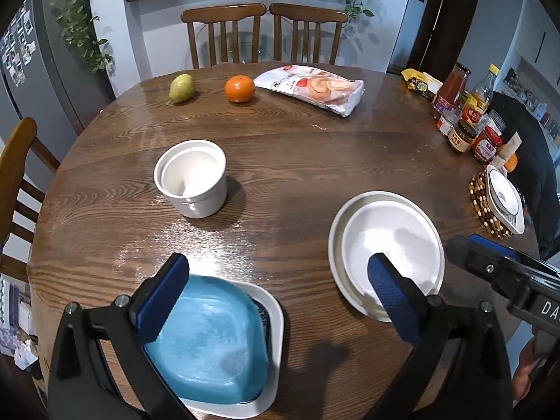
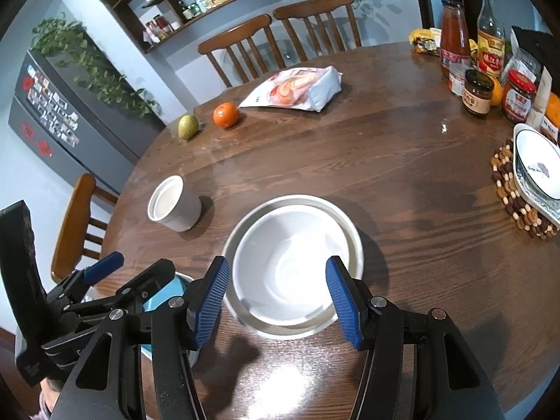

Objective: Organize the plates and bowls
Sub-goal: 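Lift the right gripper away from the nested white bowls, then move the right gripper to the rim of the small white cup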

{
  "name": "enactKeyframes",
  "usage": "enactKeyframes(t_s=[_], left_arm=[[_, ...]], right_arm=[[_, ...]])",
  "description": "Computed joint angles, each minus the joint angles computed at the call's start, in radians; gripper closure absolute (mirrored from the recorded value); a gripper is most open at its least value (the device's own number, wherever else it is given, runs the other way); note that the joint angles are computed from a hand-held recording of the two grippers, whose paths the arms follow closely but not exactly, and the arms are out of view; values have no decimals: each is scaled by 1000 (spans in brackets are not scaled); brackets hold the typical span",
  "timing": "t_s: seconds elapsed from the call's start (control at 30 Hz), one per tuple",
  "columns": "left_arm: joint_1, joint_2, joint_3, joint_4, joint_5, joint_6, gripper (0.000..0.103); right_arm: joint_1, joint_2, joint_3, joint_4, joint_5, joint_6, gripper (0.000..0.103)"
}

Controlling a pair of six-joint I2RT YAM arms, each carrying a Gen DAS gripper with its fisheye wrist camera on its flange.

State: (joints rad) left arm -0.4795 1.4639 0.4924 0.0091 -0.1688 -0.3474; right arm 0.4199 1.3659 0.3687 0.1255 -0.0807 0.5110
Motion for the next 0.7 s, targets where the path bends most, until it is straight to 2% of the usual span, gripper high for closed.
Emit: enactKeyframes(t_s=[0.7], left_arm=[[219,-116,-63,-2,115,146,1]], right_arm=[[198,88,97,-2,115,104,45]])
